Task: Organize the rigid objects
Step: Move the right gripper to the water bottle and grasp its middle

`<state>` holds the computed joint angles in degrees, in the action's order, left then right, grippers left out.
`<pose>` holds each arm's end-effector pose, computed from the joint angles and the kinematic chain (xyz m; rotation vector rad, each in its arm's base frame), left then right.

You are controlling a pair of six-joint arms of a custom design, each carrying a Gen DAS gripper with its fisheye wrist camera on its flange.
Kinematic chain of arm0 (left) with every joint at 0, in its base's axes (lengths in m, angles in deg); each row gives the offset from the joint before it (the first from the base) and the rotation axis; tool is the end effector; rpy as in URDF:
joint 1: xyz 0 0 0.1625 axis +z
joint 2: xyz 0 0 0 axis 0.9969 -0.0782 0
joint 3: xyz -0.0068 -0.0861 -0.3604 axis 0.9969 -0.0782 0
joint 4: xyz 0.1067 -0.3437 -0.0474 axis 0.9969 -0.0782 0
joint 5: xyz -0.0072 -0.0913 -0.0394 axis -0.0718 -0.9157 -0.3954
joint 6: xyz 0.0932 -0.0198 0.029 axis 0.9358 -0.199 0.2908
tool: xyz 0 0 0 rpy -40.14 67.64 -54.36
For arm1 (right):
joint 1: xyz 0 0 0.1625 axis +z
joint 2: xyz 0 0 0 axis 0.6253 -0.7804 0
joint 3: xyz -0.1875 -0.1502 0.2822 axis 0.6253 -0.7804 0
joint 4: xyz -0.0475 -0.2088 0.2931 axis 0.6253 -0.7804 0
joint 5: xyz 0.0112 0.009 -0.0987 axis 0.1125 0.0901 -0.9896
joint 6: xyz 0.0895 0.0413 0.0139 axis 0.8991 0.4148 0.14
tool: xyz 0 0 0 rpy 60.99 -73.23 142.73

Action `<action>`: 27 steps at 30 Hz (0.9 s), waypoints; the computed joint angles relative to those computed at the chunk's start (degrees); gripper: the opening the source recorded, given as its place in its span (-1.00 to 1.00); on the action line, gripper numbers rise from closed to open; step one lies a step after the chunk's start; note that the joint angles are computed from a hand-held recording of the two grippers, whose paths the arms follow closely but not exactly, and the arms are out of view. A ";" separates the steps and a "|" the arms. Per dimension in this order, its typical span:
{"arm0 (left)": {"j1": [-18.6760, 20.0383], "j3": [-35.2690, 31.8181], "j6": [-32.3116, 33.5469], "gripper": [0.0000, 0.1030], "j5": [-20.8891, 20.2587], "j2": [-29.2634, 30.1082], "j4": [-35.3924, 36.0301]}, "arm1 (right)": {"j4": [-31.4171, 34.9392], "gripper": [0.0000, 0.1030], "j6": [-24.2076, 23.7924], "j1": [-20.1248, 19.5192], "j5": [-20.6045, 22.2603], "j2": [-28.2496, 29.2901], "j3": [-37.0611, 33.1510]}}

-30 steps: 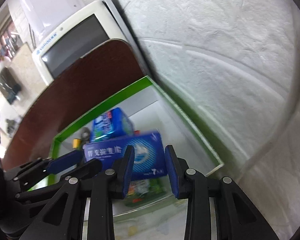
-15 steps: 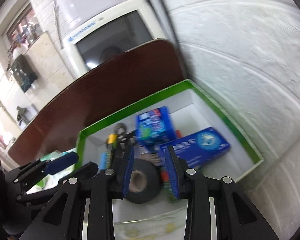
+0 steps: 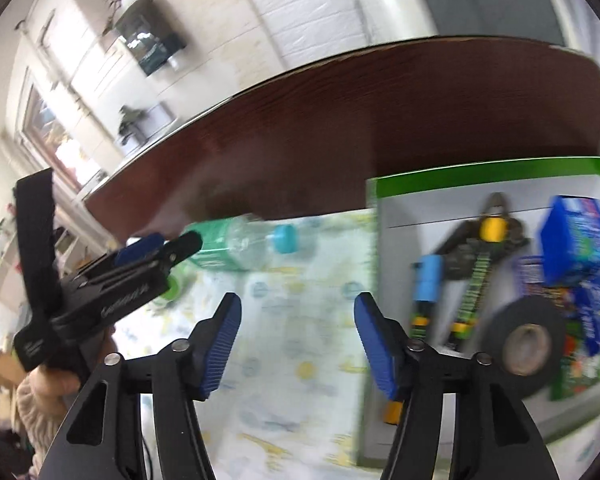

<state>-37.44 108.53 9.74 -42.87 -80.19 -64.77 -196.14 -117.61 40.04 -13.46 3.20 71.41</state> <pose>-0.3332 -0.7061 -0.0316 0.0730 2.1364 -1.0012 -0.0081 -0.7260 0.2949 0.8308 -2.7890 0.5333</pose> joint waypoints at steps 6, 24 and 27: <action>2.19 3.46 0.75 0.23 -0.94 -2.72 -2.56 | 1.04 0.20 5.85 2.63 -2.74 5.75 -4.98; 6.38 -1.44 4.64 0.40 -10.86 -2.06 -3.26 | 10.33 0.37 16.96 3.92 -4.57 23.24 -29.06; 6.80 -1.24 5.67 0.37 -13.61 -2.26 -4.26 | 11.74 0.37 17.14 3.63 -2.48 25.27 -32.34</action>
